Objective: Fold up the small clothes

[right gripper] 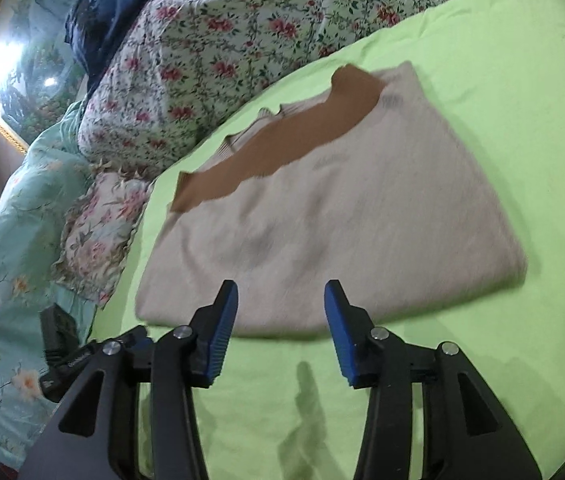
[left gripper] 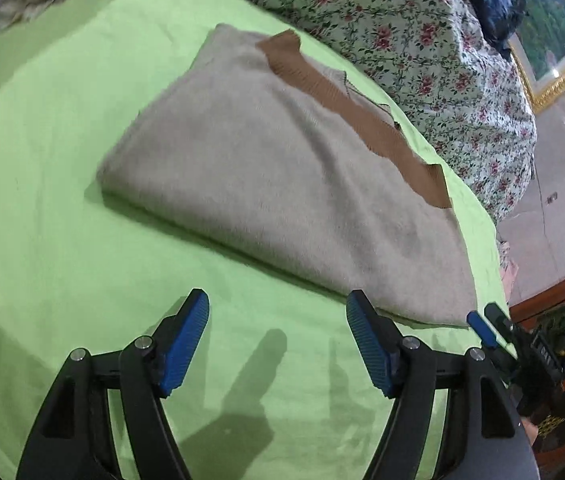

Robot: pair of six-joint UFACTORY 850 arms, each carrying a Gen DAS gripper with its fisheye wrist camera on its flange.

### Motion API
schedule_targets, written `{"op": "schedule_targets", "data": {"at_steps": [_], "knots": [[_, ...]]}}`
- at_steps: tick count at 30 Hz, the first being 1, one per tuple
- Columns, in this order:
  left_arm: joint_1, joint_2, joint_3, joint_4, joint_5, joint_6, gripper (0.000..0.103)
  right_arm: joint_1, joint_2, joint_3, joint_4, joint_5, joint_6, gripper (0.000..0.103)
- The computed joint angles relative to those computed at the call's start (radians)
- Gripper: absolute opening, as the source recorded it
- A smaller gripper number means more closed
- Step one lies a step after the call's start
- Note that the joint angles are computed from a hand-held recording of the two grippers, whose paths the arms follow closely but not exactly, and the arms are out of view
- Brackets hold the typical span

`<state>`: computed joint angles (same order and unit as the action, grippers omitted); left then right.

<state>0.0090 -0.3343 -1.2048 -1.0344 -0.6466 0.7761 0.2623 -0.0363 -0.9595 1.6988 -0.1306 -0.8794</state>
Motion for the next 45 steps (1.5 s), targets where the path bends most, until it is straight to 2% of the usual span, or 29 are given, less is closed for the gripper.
{"op": "schedule_targets", "data": {"at_steps": [4,7,11,17,19,20,21,22,23,26,29,34,35,37,38,40,45], "knots": [[-0.006,-0.014,-0.005,-0.055,-0.008,0.001,0.074,0.017,0.012,0.007,-0.039,0.003,0.043,0.047],[-0.014,-0.033,-0.019,-0.088,0.01,-0.009,0.082,0.021,0.015,0.006,-0.022,0.003,0.032,0.047],[-0.028,-0.082,-0.075,-0.111,0.064,-0.03,0.082,0.018,0.01,-0.001,-0.048,-0.004,0.057,0.047],[-0.02,-0.177,-0.214,-0.02,0.143,-0.187,0.08,-0.006,-0.022,-0.047,-0.267,-0.021,0.243,0.048],[-0.026,-0.202,-0.258,0.043,0.173,-0.245,0.073,-0.022,-0.036,-0.062,-0.278,-0.03,0.245,0.048],[-0.031,-0.215,-0.281,0.081,0.193,-0.272,0.06,-0.033,-0.046,-0.073,-0.275,-0.037,0.239,0.048],[-0.037,-0.227,-0.3,0.107,0.201,-0.287,0.041,-0.043,-0.054,-0.081,-0.27,-0.045,0.231,0.048],[-0.038,-0.238,-0.32,0.12,0.198,-0.286,0.03,-0.056,-0.065,-0.093,-0.267,-0.055,0.223,0.048],[-0.04,-0.241,-0.331,0.095,0.192,-0.253,0.012,-0.066,-0.074,-0.102,-0.251,-0.066,0.202,0.048],[-0.073,-0.196,-0.308,0.076,0.266,-0.167,0.011,-0.1,-0.102,-0.135,-0.271,-0.103,0.2,0.048],[-0.123,-0.143,-0.287,-0.025,0.288,0.026,0.01,-0.145,-0.132,-0.174,-0.263,-0.178,0.17,0.048],[-0.225,-0.109,-0.289,-0.076,0.229,0.215,0.01,-0.223,-0.192,-0.234,-0.174,-0.37,0.096,0.048],[-0.25,-0.116,-0.293,-0.059,0.226,0.224,0.01,-0.242,-0.219,-0.258,-0.158,-0.441,0.082,0.048],[-0.284,-0.133,-0.301,-0.011,0.223,0.213,0.01,-0.257,-0.257,-0.295,-0.167,-0.506,0.092,0.051],[-0.298,-0.147,-0.307,0.015,0.219,0.198,0.01,-0.264,-0.289,-0.324,-0.176,-0.548,0.106,0.059],[-0.308,-0.165,-0.313,0.04,0.195,0.18,0.01,-0.269,-0.332,-0.358,-0.167,-0.592,0.12,0.066],[-0.298,-0.169,-0.304,0.01,0.17,0.207,0.01,-0.253,-0.508,-0.552,-0.271,-0.697,0.252,0.066]]}}
